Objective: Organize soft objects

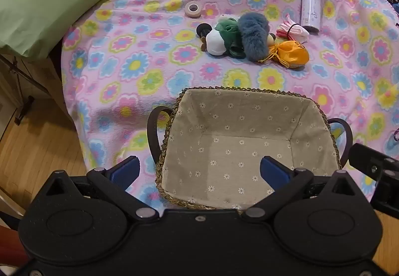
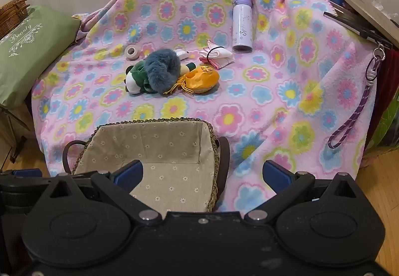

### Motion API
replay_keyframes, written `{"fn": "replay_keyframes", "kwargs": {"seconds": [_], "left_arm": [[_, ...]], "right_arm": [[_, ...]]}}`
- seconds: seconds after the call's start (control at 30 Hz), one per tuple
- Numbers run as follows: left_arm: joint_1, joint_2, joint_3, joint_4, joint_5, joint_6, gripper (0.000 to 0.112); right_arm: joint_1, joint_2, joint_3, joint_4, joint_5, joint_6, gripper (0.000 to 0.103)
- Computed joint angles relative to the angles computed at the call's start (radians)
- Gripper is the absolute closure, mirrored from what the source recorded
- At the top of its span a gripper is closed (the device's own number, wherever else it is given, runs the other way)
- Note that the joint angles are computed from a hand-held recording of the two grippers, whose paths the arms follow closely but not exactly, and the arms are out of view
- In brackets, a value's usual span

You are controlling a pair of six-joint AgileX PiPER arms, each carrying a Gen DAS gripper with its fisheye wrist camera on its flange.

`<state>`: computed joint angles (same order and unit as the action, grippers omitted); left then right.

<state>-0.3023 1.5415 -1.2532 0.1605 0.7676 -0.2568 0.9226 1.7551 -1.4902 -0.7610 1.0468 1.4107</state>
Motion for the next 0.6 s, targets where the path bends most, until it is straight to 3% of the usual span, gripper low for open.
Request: {"fn": "replay_keyframes", "kwargs": {"seconds": [0.6], "left_arm": [[-0.006,-0.004,0.009,0.027,-0.013,-0.023,0.013]], "right_arm": [[-0.001,0.002,-0.004,0.005,0.004,-0.004,0.0]]}}
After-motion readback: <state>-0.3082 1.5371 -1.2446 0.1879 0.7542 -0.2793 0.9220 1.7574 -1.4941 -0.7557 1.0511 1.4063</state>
